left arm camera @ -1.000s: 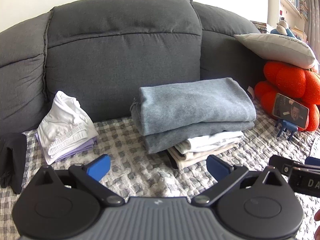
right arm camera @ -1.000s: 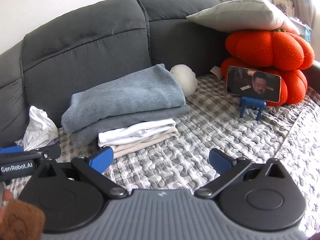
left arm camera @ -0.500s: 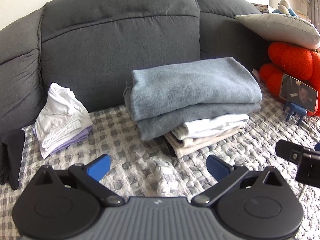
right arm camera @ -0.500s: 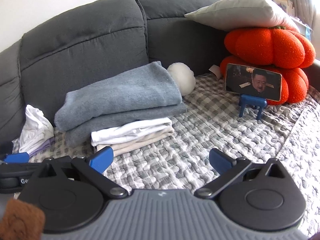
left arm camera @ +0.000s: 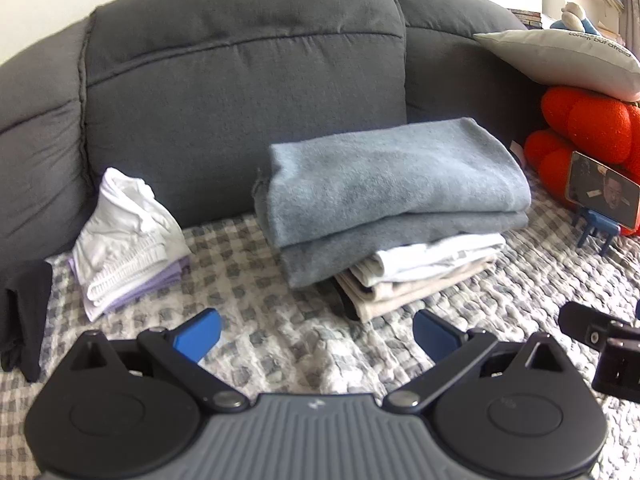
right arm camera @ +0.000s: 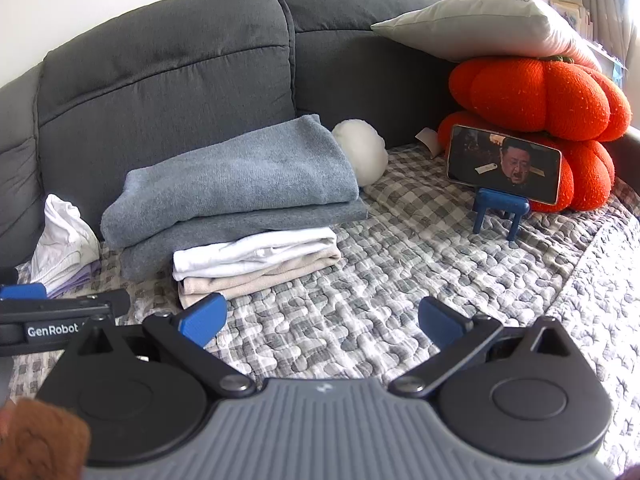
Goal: Fold clothes
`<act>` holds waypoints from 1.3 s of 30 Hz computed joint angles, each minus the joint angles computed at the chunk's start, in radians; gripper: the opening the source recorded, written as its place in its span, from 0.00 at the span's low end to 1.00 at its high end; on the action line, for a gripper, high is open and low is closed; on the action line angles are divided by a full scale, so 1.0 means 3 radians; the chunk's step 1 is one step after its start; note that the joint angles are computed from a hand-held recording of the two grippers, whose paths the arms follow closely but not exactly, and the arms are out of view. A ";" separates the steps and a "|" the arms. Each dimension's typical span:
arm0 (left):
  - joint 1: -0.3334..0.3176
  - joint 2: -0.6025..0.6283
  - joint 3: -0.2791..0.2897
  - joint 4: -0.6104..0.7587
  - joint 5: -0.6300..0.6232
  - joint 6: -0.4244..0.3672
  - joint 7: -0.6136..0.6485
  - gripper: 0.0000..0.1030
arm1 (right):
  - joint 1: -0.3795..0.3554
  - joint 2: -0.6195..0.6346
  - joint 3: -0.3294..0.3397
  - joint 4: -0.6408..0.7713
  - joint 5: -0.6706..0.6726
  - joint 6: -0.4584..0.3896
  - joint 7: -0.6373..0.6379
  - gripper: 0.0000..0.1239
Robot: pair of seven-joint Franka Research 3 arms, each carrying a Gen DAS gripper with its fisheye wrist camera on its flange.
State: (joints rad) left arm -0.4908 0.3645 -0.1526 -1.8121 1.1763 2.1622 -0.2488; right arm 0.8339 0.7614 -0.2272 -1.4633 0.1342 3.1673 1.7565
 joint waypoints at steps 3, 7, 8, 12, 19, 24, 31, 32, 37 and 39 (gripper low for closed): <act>0.0007 -0.0009 0.0002 -0.0019 0.0010 0.0033 0.0010 0.99 | 0.0029 0.0004 -0.0035 0.0000 -0.0001 0.0001 0.0010 0.83; -0.0002 -0.0008 0.0002 -0.0030 0.0036 0.0014 -0.0021 0.99 | 0.0053 0.0010 -0.0068 0.0004 -0.0004 -0.0006 0.0025 0.83; -0.0004 -0.0003 -0.0001 -0.0022 0.0028 -0.0003 -0.0004 0.99 | 0.0058 0.0012 -0.0075 0.0007 -0.0008 -0.0009 0.0029 0.83; -0.0009 0.0004 0.0000 -0.0013 0.0036 -0.0012 0.0019 0.99 | 0.0071 0.0019 -0.0095 0.0017 -0.0026 -0.0023 0.0042 0.83; -0.0004 0.0007 0.0001 -0.0006 0.0024 -0.0003 0.0047 0.99 | 0.0067 0.0028 -0.0094 0.0035 -0.0063 -0.0041 0.0056 0.83; 0.0012 0.0000 0.0005 -0.0014 0.0016 0.0051 0.0023 0.99 | 0.0073 0.0038 -0.0102 0.0051 -0.0092 -0.0060 0.0064 0.83; -0.0002 0.0025 0.0011 0.0021 0.0030 0.0035 0.0014 0.99 | 0.0084 0.0041 -0.0120 0.0050 -0.0113 -0.0064 0.0100 0.83; -0.0004 0.0032 0.0010 0.0030 0.0023 0.0028 0.0029 0.99 | 0.0083 0.0041 -0.0120 0.0050 -0.0116 -0.0064 0.0102 0.83; -0.0010 0.0050 0.0014 0.0051 -0.0016 0.0010 0.0075 0.99 | 0.0064 0.0041 -0.0093 0.0057 -0.0133 -0.0063 0.0089 0.83; -0.0008 0.0052 0.0016 0.0053 -0.0032 0.0014 0.0080 0.99 | 0.0056 0.0043 -0.0081 0.0060 -0.0134 -0.0064 0.0082 0.83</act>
